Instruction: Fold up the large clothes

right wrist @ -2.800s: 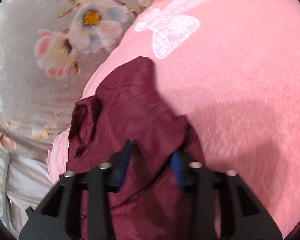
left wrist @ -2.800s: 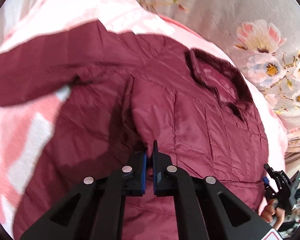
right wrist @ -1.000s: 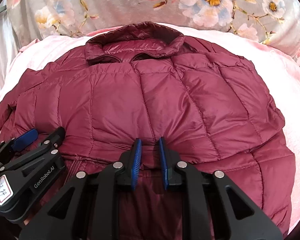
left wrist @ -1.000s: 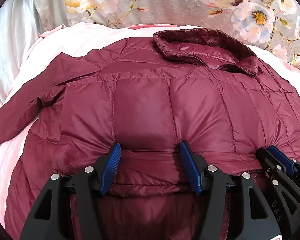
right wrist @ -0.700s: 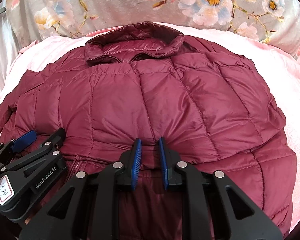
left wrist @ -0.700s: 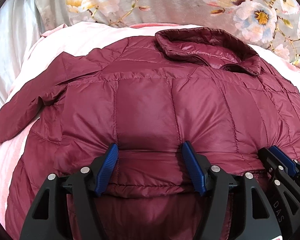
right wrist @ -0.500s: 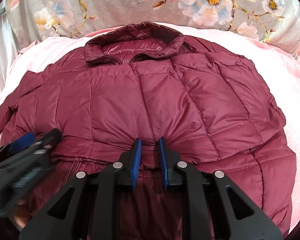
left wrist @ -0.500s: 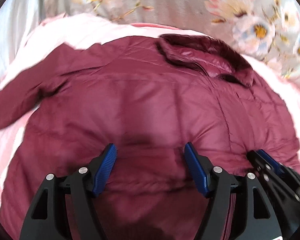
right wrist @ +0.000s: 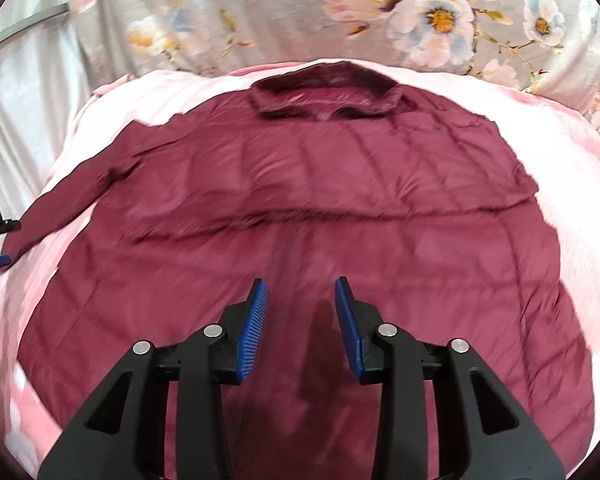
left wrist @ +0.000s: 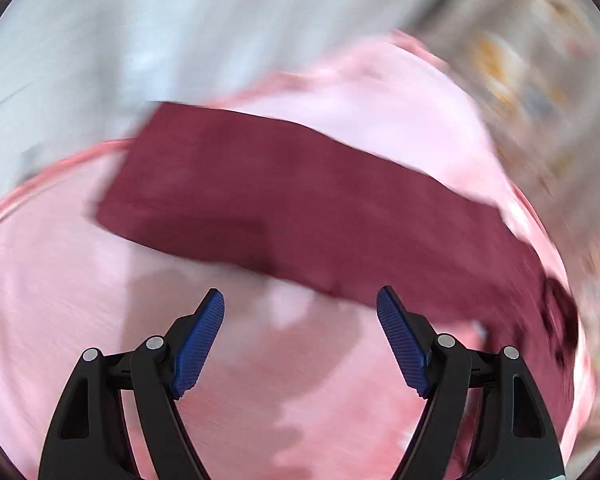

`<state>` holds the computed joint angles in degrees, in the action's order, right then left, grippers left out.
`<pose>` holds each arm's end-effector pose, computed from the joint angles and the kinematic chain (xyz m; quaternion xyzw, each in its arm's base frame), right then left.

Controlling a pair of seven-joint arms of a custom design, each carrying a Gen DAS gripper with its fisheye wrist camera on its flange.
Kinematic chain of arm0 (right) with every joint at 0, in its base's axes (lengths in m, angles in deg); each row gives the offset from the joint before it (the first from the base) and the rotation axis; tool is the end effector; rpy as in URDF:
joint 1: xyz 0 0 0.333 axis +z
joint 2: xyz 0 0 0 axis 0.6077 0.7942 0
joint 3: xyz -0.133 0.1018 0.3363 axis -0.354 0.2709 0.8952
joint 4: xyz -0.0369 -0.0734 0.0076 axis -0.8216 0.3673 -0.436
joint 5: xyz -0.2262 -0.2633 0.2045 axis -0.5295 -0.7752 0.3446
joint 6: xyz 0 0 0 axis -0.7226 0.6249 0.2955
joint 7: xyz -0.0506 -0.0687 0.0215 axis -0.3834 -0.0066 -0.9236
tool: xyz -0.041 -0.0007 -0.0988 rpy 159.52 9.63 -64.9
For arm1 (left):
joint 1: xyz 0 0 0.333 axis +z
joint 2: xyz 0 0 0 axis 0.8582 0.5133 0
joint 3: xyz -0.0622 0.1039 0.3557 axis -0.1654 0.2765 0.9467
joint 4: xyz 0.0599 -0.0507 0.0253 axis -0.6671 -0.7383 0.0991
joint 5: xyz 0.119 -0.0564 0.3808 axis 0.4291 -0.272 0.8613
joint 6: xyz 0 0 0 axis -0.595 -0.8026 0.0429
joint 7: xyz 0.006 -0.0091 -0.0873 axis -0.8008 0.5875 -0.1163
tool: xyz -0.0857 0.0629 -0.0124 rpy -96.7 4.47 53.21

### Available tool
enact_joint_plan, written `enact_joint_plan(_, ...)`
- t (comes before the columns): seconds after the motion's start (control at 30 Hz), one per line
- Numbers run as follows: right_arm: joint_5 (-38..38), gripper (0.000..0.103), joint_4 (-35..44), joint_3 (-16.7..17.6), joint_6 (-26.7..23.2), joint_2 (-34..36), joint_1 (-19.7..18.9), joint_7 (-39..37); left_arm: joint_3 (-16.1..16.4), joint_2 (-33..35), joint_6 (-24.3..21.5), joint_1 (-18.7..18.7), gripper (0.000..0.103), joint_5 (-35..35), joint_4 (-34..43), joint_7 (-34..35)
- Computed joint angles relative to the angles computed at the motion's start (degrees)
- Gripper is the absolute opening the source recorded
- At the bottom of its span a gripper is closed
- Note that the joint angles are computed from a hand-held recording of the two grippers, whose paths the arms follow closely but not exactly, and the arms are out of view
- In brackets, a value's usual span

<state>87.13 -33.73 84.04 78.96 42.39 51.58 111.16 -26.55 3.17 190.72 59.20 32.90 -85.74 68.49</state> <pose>0.6587 0.1979 0.4887 -0.7921 0.4727 -0.1417 0.3592 0.4796 -0.0733 0.5329 -0.9387 0.1191 -0.2192 0.2380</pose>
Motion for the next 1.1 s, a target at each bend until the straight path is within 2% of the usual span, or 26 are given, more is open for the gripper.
enact_joint_plan(0.1, -1.0, 0.038, -2.9, -0.2, 1.4, -1.5, 1.0, 0.4, 2.1, -3.3, 2.2, 1.8, 0.076, -1.5, -5.1, -3.3)
enact_joint_plan(0.13, -1.3, 0.038, -3.6, -0.2, 1.7, -1.9, 1.3, 0.5, 2.9, -3.8, 4.5, 2.5, 0.075, -1.6, -6.5, -4.0)
enact_joint_plan(0.17, -1.5, 0.039, -4.2, -0.2, 1.8, -2.1, 1.4, 0.6, 3.1, -4.3, 6.6, 3.4, 0.074, -1.0, -7.7, -4.8)
enact_joint_plan(0.2, -1.5, 0.040, -4.6, -0.2, 1.9, -2.3, 1.5, 0.7, 2.5, -4.2, 6.2, 4.1, 0.074, -0.1, -7.3, -5.2)
enact_joint_plan(0.23, -1.7, 0.040, -4.9, -0.3, 2.2, -2.4, 1.6, 0.8, 2.4, -3.9, 6.0, 4.3, 0.061, 0.1, -6.7, -4.5)
enact_joint_plan(0.27, -2.3, 0.042, -5.0, -0.5, 2.4, -2.4, 1.8, 1.3, 2.5, -3.5, 7.0, 4.6, 0.040, 0.7, -6.3, -3.8)
enact_joint_plan(0.3, -2.7, 0.042, -5.2, -0.7, 2.8, -2.5, 2.0, 1.8, 3.5, -2.8, 7.8, 3.9, 0.001, -0.7, -5.4, -0.2)
enact_joint_plan(0.4, -2.3, 0.042, -5.1, -0.6, 2.9, -2.8, 1.5, 1.8, 2.0, -1.0, 7.0, 4.2, 0.000, 0.9, -1.1, 2.7)
enact_joint_plan(0.57, -2.2, 0.043, -4.6, -0.9, 2.6, -3.1, 1.0, 2.7, -3.0, 4.2, -0.1, 1.6, 0.000, 9.6, 12.7, 6.5)
enact_joint_plan(0.73, -2.4, 0.044, -4.3, -1.3, 2.8, -2.9, 0.5, 3.6, -4.7, 13.7, 0.9, -4.1, 0.000, 14.2, 29.3, 13.2)
enact_joint_plan(0.87, -2.1, 0.044, -3.2, -1.9, 2.1, -2.1, -0.5, 4.9, -4.7, 25.7, 3.0, -10.8, 0.000, 10.7, 45.3, 25.6)
enact_joint_plan(0.9, -1.6, 0.044, -2.6, -1.8, 1.4, -1.8, -1.0, 4.9, -5.8, 27.8, 2.7, -11.0, 0.001, 9.5, 48.0, 27.7)
enact_joint_plan(0.97, 0.5, 0.044, -1.5, -1.3, -0.4, -1.3, -2.4, 4.2, -6.6, 33.7, 4.2, -12.6, 0.010, 5.3, 54.3, 33.8)
enact_joint_plan(1.0, 1.7, 0.045, -0.8, -1.2, -1.2, -1.1, -3.2, 4.0, -7.5, 37.1, 5.1, -13.1, 0.022, 2.4, 57.5, 37.2)
enact_joint_plan(1.03, 2.3, 0.046, -0.5, -1.2, -1.4, -1.0, -3.4, 3.8, -8.1, 39.7, 5.6, -13.4, 0.039, -0.1, 59.7, 39.4)
enact_joint_plan(1.1, 3.7, 0.051, 0.4, -1.0, -1.3, -0.7, -4.1, 2.4, -8.2, 43.1, 7.9, -14.2, 0.047, -3.6, 60.9, 39.6)
